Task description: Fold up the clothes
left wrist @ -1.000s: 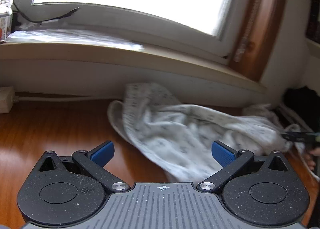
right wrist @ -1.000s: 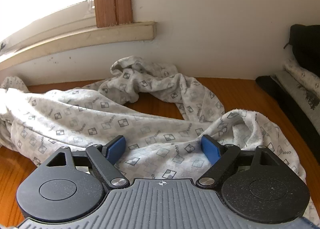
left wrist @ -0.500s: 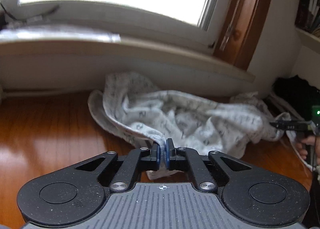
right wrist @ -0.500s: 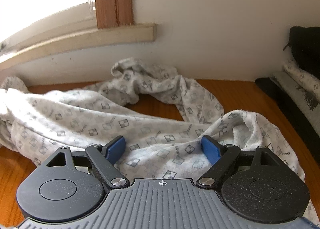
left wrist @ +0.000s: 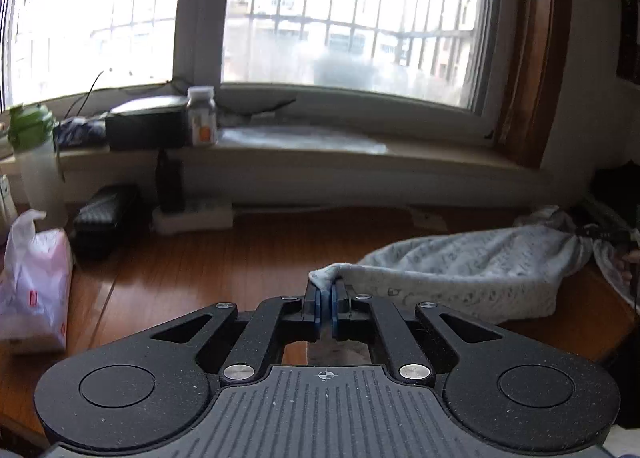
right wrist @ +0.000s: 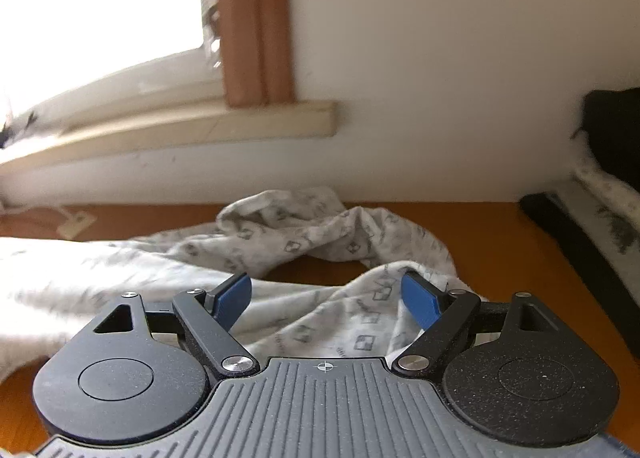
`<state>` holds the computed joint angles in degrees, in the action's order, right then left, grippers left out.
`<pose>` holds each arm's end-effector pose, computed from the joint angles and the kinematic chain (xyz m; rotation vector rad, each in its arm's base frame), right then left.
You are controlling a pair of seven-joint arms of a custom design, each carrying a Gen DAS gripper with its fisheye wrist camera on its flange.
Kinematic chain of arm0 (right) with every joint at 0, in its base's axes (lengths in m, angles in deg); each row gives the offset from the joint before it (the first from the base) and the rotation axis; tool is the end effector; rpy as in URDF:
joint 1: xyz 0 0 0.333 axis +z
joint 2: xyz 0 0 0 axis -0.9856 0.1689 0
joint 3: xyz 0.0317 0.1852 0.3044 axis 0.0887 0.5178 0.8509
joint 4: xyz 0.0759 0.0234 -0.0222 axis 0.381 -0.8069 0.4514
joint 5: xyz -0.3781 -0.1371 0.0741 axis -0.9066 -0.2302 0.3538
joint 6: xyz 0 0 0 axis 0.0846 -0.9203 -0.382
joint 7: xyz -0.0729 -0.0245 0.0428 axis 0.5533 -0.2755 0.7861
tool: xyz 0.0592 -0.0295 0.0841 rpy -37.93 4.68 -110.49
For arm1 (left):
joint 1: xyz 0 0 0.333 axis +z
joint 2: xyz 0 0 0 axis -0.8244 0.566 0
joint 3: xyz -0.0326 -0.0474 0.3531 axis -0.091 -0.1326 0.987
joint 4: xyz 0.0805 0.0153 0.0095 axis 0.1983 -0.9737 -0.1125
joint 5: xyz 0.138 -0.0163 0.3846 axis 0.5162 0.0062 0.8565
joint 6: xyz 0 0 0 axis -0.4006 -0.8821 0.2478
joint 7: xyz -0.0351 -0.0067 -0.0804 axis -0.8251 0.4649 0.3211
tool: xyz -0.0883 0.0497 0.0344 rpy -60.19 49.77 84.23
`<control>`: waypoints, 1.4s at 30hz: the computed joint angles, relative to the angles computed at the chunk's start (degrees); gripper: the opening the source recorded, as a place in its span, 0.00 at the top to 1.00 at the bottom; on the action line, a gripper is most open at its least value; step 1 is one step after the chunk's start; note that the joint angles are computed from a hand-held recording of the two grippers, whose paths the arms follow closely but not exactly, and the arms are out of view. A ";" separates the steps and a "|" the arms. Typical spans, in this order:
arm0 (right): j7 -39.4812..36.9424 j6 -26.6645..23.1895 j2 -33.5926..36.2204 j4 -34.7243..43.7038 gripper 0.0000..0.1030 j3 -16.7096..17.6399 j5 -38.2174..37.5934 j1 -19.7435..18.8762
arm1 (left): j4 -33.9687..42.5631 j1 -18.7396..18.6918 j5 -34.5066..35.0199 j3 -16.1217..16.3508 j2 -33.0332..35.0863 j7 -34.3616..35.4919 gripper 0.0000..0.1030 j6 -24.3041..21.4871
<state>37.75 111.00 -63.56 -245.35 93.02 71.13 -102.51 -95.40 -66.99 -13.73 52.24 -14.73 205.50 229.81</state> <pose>0.3840 0.0621 0.4877 -1.4436 1.7248 -0.9576 0.4715 -0.0045 0.6081 -1.2573 2.1281 -1.2624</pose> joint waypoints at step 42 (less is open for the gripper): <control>0.60 -1.05 4.07 0.50 0.19 -2.69 -1.06 3.67 | 23.25 8.51 -9.40 -17.17 25.72 6.52 0.98 10.02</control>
